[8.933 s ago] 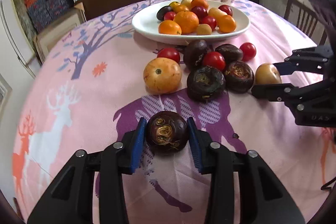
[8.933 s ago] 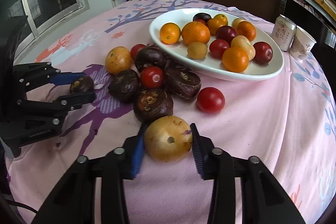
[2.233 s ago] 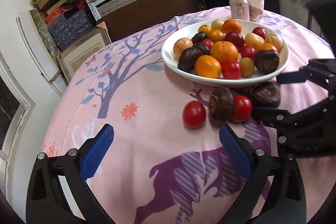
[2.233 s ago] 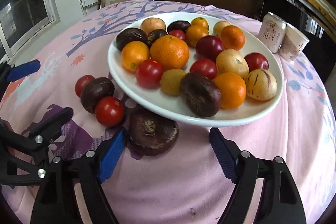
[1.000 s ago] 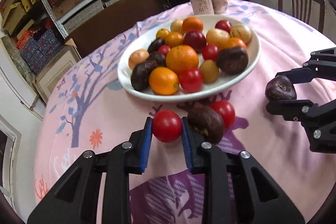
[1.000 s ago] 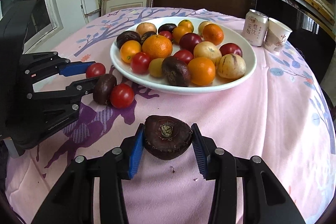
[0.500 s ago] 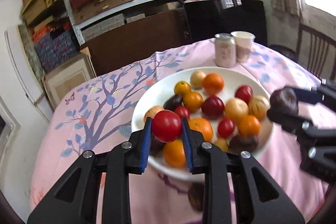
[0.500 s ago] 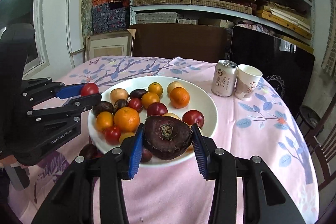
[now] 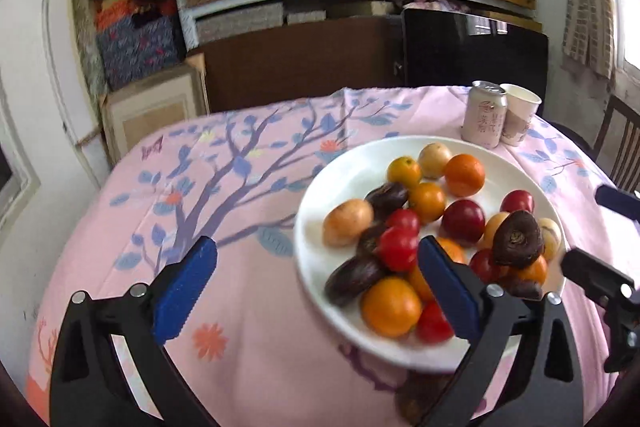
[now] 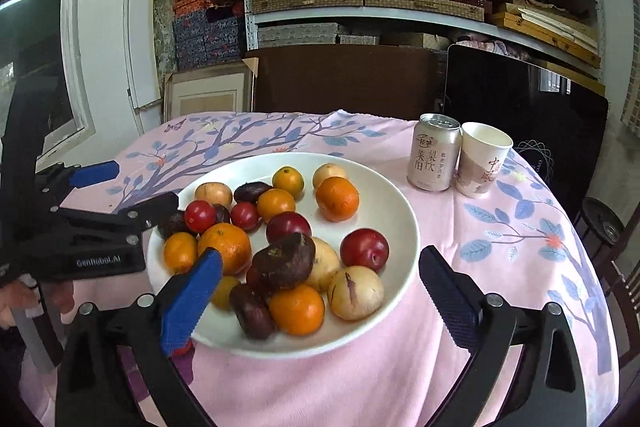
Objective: Organize fruits
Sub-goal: 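Open both tools over the plate to release the fruits, then grasp a red tomato with the right tool while the left approaches a dark brown fruit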
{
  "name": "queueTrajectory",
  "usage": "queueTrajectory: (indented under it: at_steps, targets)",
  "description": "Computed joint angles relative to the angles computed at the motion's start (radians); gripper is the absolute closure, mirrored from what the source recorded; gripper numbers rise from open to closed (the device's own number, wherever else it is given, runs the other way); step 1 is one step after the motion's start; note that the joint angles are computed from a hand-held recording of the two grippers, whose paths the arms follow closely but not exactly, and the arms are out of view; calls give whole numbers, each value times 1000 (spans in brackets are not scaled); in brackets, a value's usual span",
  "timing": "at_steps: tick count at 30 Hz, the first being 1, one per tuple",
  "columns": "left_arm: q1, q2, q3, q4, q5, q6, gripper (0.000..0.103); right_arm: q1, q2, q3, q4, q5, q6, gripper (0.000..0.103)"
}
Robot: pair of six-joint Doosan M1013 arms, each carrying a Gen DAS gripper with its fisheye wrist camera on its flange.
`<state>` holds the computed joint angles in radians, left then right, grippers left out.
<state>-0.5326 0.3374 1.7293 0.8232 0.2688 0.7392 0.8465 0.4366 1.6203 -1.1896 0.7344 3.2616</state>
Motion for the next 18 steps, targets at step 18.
queueTrajectory:
  at_steps: [18]
  targets:
    - [23, -98, 185, 125, 12, 56, 5, 23, 135, -187, 544, 41, -473, 10]
